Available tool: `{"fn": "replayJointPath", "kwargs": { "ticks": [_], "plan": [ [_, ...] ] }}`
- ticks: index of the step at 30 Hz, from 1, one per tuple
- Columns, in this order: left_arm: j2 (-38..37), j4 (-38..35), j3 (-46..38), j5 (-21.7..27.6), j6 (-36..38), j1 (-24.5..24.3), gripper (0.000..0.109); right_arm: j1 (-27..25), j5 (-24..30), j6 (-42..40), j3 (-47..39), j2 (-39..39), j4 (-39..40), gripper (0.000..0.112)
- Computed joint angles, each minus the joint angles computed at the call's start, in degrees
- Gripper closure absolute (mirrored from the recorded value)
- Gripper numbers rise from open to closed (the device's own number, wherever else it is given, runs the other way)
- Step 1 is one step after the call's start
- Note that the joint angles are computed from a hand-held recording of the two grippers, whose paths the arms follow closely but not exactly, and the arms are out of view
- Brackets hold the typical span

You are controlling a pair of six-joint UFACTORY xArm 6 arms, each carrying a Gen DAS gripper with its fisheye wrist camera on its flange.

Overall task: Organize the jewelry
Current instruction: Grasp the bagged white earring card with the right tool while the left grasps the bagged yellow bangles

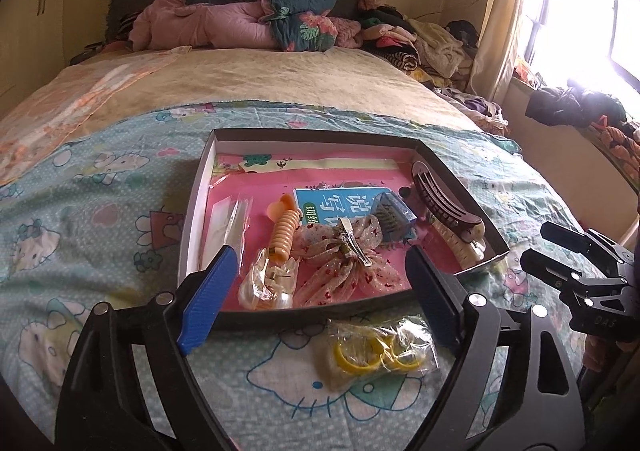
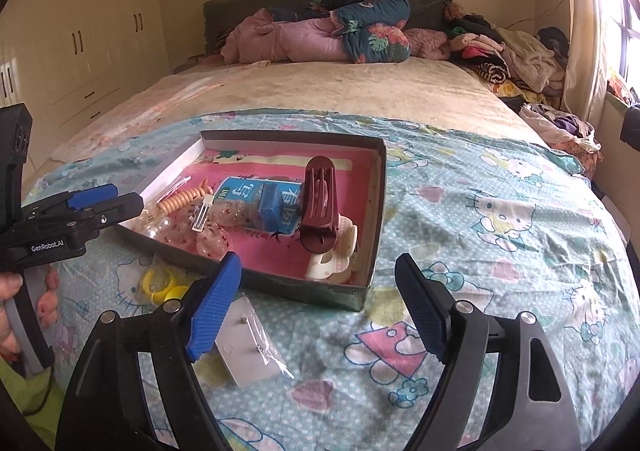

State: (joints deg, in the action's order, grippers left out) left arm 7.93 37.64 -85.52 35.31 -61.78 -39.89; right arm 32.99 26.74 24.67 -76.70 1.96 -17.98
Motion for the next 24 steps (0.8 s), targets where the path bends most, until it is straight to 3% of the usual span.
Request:
{"fn": "replayJointPath", "kwargs": {
  "ticks": [13,24],
  "plan": [
    [-3.86,0.54,6.20,0.58,-2.22,-1.72,0.026,2.20,0.41,-3.42,5.74,-2.65,2.72,0.035],
    [-2.54,-7.83,6.87,1.46,4.77,-2.27,0.026,4.49,1.46,-9.58,4.90,0.74,6.21,0.035]
  ]
}}
